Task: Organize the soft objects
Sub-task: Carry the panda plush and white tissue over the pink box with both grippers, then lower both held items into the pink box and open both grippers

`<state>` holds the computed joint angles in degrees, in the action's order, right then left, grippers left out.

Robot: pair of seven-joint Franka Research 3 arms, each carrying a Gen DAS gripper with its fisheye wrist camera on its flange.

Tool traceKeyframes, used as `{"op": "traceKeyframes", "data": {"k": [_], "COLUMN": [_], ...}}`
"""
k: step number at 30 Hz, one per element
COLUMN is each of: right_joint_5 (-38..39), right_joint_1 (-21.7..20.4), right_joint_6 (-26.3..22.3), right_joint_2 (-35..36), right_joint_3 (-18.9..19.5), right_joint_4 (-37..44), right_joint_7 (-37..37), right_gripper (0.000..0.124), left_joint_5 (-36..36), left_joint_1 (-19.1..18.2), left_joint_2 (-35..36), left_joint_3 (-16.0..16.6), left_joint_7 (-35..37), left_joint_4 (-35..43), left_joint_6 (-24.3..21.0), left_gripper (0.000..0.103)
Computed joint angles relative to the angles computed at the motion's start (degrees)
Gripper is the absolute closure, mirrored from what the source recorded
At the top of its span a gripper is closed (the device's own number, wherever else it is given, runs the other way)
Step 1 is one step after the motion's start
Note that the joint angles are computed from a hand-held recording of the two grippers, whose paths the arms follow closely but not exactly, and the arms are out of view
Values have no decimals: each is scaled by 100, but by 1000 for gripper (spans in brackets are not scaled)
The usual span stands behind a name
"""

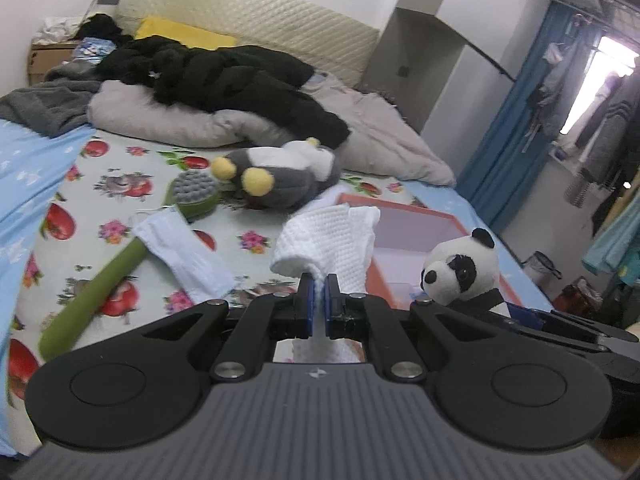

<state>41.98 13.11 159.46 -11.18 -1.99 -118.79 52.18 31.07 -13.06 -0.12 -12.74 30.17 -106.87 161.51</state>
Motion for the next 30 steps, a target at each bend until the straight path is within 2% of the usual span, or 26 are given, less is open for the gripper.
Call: {"op": "traceKeyframes", "data": {"k": [8, 17, 24, 30], "right_joint_5": [-458, -1044, -1147, -1184], "right_joint_1": [-228, -465, -612, -821], "right_joint_6": [231, 439, 586, 670], "right_joint_2": [-394, -551, -181, 473], "right_joint_3": [-17, -94, -214, -260], "right_joint_4": [-322, -593, -424, 72], "right_joint_7": [475, 1224, 1503, 1657], "right_gripper": [81, 81, 81, 81], "left_joint_5": [-139, -1078, -1666, -1984], "left_joint_1": [-185, -385, -514, -735], "left_joint_2": [191, 856, 1864, 3141], "left_joint_3": [-84, -191, -283, -267], "left_joint_7": [200, 1282, 2036, 2629], "left_joint_4": [247, 895, 2101, 3908], "left_joint_6": [199, 311, 12, -693], "left_gripper": [97, 97, 97, 97]}}
